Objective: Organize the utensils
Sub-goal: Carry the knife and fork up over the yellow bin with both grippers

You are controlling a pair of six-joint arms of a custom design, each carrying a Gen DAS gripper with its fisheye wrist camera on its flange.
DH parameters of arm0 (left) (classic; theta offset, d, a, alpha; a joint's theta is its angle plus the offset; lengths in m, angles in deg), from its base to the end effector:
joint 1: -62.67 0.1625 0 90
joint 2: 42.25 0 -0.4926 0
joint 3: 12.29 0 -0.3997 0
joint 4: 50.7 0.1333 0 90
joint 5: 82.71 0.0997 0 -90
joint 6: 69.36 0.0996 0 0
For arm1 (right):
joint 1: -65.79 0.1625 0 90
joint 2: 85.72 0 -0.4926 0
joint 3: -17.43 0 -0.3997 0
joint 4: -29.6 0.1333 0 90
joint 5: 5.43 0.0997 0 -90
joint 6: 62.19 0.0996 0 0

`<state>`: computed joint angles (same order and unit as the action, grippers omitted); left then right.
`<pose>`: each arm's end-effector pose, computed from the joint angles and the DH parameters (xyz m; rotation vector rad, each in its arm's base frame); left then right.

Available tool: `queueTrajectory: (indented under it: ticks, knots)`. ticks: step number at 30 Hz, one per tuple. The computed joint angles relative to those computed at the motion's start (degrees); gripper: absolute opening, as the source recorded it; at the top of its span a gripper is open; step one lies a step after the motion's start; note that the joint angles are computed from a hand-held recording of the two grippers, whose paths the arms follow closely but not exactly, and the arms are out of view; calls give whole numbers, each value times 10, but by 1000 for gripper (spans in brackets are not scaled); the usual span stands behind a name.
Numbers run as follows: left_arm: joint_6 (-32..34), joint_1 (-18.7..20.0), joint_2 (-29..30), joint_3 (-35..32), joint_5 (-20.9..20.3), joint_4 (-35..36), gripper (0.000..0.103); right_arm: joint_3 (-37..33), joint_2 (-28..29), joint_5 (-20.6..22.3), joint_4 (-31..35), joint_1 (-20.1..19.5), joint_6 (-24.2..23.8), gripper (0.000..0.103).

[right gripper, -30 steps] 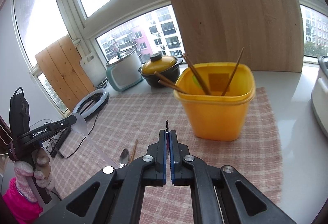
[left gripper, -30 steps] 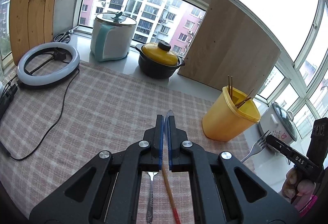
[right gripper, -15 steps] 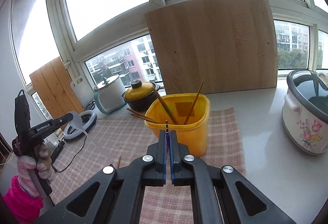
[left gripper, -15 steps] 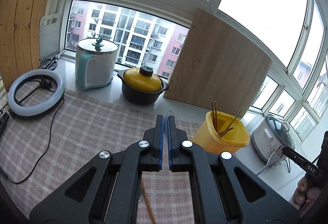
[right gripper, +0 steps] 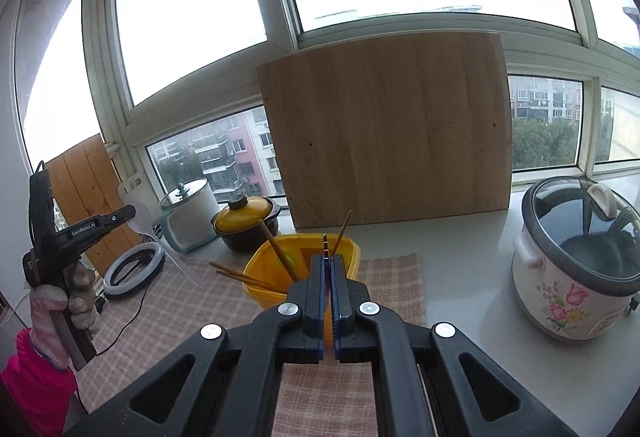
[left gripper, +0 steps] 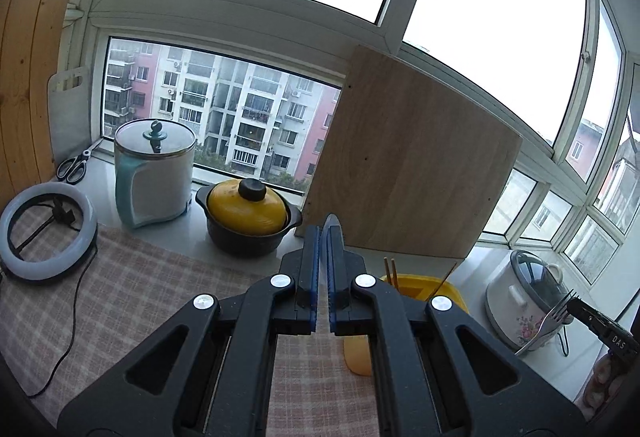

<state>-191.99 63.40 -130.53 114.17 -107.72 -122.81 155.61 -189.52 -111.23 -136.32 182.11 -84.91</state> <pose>-0.3468 -0.2280 0.3016 0.0767 2.1380 -1.5373 0.2506 -0.2671 0.4096 0.9950 -2.5251 1.0392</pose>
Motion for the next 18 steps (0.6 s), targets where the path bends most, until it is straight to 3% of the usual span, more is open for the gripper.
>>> queueTrajectory:
  ticks: [8, 18]
  knots:
    - [91, 43, 19, -1, 49, -105, 1, -24, 32, -2, -48, -3, -19, 0]
    - [238, 87, 44, 28, 57, -311, 1, -41, 88, -2, -103, -10, -17, 0]
